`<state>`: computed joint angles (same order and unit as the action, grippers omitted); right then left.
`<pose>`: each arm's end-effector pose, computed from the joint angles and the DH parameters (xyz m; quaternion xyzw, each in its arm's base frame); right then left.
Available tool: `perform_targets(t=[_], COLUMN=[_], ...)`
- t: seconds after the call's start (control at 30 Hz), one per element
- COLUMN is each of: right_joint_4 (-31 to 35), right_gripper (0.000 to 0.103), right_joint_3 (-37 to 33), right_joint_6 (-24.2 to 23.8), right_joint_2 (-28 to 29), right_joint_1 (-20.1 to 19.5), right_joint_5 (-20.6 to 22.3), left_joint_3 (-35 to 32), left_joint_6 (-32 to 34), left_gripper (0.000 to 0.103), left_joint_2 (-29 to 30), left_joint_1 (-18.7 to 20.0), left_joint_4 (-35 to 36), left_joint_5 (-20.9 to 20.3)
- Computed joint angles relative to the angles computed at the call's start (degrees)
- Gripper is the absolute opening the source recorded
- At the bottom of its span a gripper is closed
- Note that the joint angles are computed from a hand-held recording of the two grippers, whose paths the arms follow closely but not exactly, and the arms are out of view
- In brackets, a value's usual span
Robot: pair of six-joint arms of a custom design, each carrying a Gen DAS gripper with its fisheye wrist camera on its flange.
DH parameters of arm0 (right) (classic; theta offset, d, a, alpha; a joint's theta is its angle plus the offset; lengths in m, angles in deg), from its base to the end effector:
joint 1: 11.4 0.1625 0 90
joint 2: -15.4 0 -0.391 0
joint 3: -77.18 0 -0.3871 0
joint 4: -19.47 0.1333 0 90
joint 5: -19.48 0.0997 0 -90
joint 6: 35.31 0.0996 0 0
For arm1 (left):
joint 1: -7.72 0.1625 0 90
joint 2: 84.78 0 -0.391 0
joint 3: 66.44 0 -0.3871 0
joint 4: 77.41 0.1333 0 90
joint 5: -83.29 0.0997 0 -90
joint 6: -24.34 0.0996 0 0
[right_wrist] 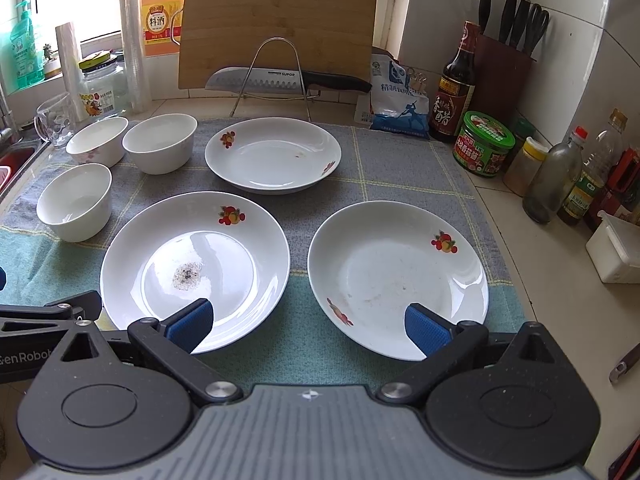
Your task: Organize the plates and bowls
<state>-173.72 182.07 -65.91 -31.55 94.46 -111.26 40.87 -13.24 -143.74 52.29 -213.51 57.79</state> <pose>0.2286 -0.5548 0.1378 0.2183 -0.8480 0.3164 0.3649 -0.2400 -0.5498 0.1615 0.0683 0.8429 -0.3411 0.4105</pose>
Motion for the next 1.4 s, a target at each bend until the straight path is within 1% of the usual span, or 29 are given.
perform_targets(t=[0.9,1.23,1.4], right_joint_4=[-0.3,-1.3,-2.3], right_gripper=[0.103,0.103,0.103], right_joint_3=[-0.1,0.3,0.7], right_joint_6=[0.1,-0.1,-0.4], right_joint_2=[0.2,0.2,0.2], right_joint_1=[0.4,0.6,0.9], right_joint_5=[-0.5,-0.8,-0.8], left_joint_3=[0.0,0.1,0.6], left_joint_6=[1.0,1.2,2.0], left_gripper=[0.102,0.102,0.102], left_joint_2=[-0.1,-0.1,-0.3], left_joint_1=[0.1,0.0,-0.1], left_joint_4=[-0.6,-0.9,-2.4], left_joint_5=[0.3,0.3,0.4])
